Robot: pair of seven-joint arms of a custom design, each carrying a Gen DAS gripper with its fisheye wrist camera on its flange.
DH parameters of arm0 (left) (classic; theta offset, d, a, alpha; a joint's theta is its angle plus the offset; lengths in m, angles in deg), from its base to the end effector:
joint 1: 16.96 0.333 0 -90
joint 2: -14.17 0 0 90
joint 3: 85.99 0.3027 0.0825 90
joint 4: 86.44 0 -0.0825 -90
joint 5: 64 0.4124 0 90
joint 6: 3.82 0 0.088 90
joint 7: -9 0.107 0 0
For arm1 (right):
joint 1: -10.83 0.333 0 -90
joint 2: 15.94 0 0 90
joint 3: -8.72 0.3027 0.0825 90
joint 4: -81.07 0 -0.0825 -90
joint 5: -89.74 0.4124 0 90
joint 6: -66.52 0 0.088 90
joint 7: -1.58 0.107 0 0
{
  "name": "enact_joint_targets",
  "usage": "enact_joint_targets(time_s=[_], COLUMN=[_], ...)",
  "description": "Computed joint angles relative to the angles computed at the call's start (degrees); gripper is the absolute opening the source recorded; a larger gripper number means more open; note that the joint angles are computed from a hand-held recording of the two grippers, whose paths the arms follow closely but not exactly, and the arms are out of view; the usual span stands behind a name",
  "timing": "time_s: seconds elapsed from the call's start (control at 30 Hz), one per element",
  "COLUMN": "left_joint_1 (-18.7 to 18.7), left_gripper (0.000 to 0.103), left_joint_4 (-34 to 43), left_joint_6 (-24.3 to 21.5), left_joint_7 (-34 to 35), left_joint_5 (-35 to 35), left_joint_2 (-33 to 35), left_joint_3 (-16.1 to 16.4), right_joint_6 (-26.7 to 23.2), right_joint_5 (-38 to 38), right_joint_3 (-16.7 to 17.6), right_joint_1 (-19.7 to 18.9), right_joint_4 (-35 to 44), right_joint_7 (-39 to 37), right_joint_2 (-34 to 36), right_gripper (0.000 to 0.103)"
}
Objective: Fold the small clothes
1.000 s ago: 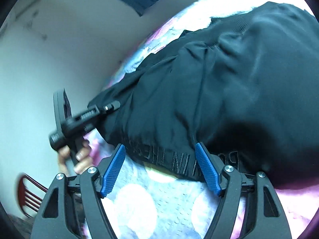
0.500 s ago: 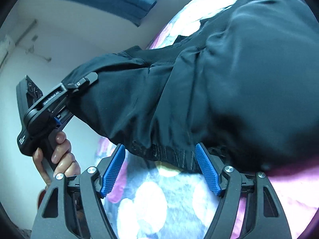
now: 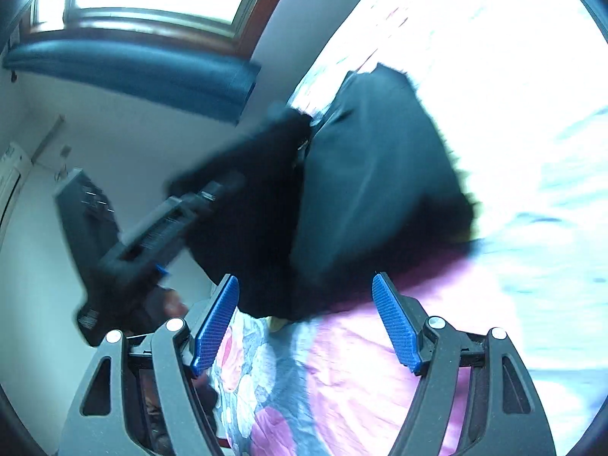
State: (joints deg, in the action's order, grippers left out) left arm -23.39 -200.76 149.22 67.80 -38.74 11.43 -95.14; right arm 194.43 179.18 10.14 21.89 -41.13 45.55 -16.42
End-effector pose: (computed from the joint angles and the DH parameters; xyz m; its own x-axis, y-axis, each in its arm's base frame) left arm 0.5911 -0.1796 0.5393 -0.0315 -0.9985 -0.0450 -0.7074 0.0541 -0.7047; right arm 0.5685 0.1569 0.4184 0.2145 -0.4125 -0.8853 -0.9172 0.2266 -0.3278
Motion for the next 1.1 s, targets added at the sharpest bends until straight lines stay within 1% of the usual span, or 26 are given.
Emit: enact_joint_targets(time_s=[0.07, 0.1, 0.17, 0.33, 0.4, 0.43, 0.47, 0.5, 0.53, 0.57, 0.63, 0.67, 0.7, 0.83, 0.9, 0.93, 1.0, 1.03, 1.07, 1.1], left_joint_1=[-0.4, -0.6, -1.0, -1.7, -2.0, -2.0, -2.1, -2.1, -2.2, -2.3, -2.3, -2.3, -2.4, -2.0, -2.2, -2.5, -3.4, -3.2, -1.1, -0.6], left_gripper=[0.011, 0.011, 0.011, 0.011, 0.018, 0.027, 0.041, 0.046, 0.054, 0.059, 0.060, 0.065, 0.068, 0.074, 0.077, 0.079, 0.082, 0.082, 0.083, 0.083], left_joint_4=[0.9, 1.1, 1.3, 1.4, 1.1, 0.8, 0.0, -0.8, -1.7, -2.5, -4.1, -4.9, -6.3, -11.7, -16.0, -18.1, -23.2, -24.4, -26.2, -27.6], left_joint_6=[-1.5, -2.0, -2.6, -3.7, -4.0, -3.5, -2.3, -1.1, 0.0, 0.5, 1.4, 1.9, 3.2, 6.9, 9.9, 11.6, 15.4, 16.2, 16.4, 16.8], left_joint_7=[-2.1, -3.7, -5.5, -8.6, -9.5, -9.5, -9.3, -9.1, -10.0, -10.9, -13.0, -12.6, -11.3, -10.0, -8.5, -7.5, -5.1, -4.6, -6.6, -6.3], left_joint_5=[2.8, 5.2, 7.7, 11.3, 12.5, 12.3, 11.6, 11.2, 12.1, 13.3, 16.0, 15.6, 13.9, 12.4, 10.1, 8.4, 4.6, 4.0, 4.4, 4.5], left_joint_2=[2.1, 2.8, 3.7, 4.1, 3.6, 3.3, 2.7, 2.1, 1.3, 0.6, -1.2, -1.9, -3.2, -8.7, -12.8, -14.7, -18.9, -19.9, -21.7, -22.9], left_joint_3=[-0.7, -0.9, -1.0, -1.0, -1.1, -1.2, -1.2, -1.3, -1.4, -1.6, -1.9, -1.8, -1.6, -1.1, 0.1, 1.1, 3.8, 4.2, 3.3, 3.7], right_joint_6=[-0.9, -1.0, -2.2, -3.8, -3.8, -4.3, -4.2, -4.0, -3.8, -3.9, -4.2, -4.0, -3.6, -3.1, -2.3, -2.2, -2.4, -2.7, -3.0, -3.4], right_joint_5=[0.7, 1.3, 1.7, 2.6, 2.9, 3.0, 3.3, 3.5, 3.8, 3.8, 4.0, 4.0, 4.0, 3.7, 3.3, 3.1, 2.9, 2.7, 2.4, 2.3], right_joint_3=[-0.7, -0.8, -1.3, -1.5, -1.4, -1.7, -1.7, -1.8, -1.8, -1.9, -2.2, -2.2, -2.2, -2.1, -2.0, -1.9, -1.9, -1.9, -1.9, -1.9], right_joint_1=[-0.7, -0.7, -1.5, -2.3, -2.5, -2.8, -2.9, -3.0, -3.2, -3.4, -3.7, -3.8, -3.7, -3.6, -3.4, -3.3, -3.1, -3.0, -2.9, -2.8], right_joint_4=[-1.2, -0.9, -1.7, -1.7, -1.6, -2.3, -2.1, -2.1, -2.1, -2.6, -3.0, -3.1, -2.9, -2.9, -3.0, -3.0, -3.1, -3.1, -2.9, -2.6], right_joint_7=[0.0, 0.1, -0.1, -0.8, -1.0, -1.4, -1.4, -1.4, -1.2, -1.1, -0.8, -0.8, -0.7, -0.5, -0.6, -0.4, 0.1, 0.4, 0.8, 1.1], right_joint_2=[-0.5, 0.2, 0.0, 0.2, 0.4, -0.1, 0.2, 0.3, 0.3, -0.2, -0.5, -0.6, -0.4, -0.7, -1.0, -1.0, -1.4, -1.5, -1.4, -1.2], right_gripper=[0.072, 0.072, 0.072, 0.072, 0.072, 0.072, 0.072, 0.072, 0.072, 0.072, 0.072, 0.072, 0.072, 0.072, 0.072, 0.072, 0.072, 0.072, 0.072, 0.072])
